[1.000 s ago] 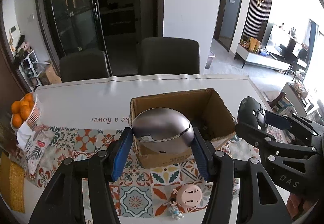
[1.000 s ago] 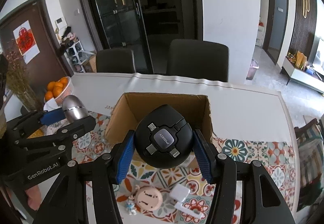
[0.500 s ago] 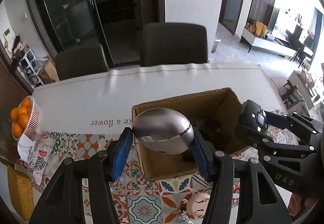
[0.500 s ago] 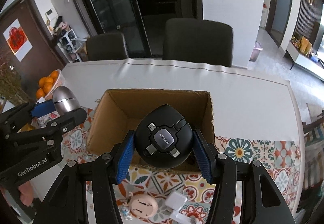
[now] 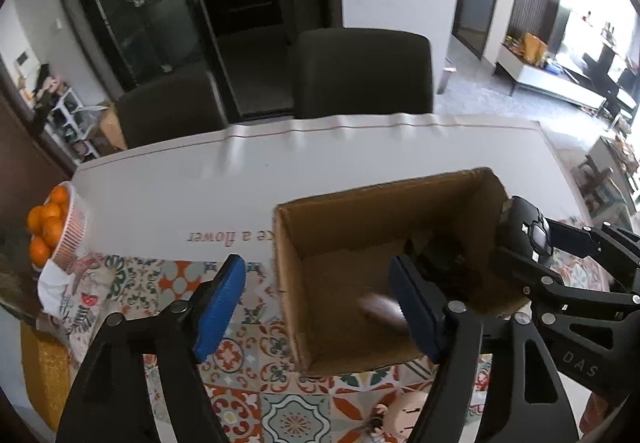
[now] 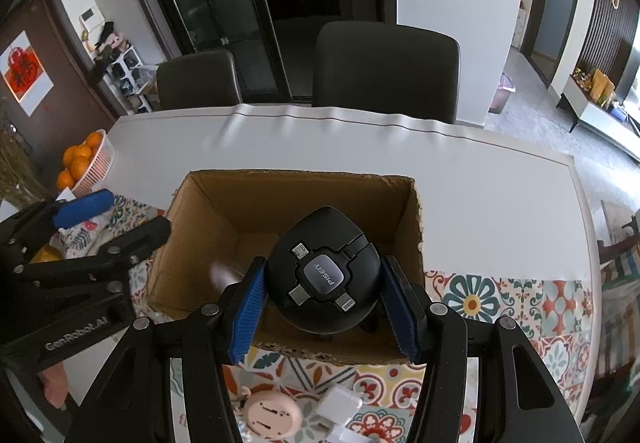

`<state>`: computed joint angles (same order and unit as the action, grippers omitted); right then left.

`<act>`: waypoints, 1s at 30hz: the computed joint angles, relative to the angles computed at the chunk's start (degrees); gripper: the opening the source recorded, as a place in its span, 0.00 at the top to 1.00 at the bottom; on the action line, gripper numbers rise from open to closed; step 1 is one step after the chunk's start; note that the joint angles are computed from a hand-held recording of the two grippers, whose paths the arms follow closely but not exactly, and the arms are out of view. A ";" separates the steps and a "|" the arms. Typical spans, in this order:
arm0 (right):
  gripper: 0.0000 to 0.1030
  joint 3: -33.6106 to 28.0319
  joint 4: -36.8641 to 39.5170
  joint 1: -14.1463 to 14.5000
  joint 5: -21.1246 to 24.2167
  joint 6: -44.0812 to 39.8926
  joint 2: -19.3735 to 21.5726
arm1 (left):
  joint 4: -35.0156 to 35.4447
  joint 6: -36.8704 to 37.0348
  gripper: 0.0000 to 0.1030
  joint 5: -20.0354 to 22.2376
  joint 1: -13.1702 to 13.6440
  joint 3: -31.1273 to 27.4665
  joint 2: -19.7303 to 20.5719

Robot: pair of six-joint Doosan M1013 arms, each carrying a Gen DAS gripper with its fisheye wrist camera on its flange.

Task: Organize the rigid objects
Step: 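Carry the puck and silver egg into the box and open both tools, then withdraw both tools from the box toward the remaining items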

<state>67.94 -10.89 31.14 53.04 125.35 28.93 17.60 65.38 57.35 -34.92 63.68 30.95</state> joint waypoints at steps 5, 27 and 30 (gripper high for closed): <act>0.27 -0.53 -1.02 0.39 -0.56 0.33 0.25 | 5.40 -4.84 0.13 -1.06 -0.30 2.30 -1.63; 0.11 10.85 -21.66 5.98 -1.44 23.31 -8.91 | 13.48 -14.46 0.01 -9.37 -3.98 14.75 -10.74; 0.10 12.96 -23.37 6.79 -1.45 26.24 -10.06 | 13.31 -15.19 0.01 -10.26 -4.51 16.59 -11.78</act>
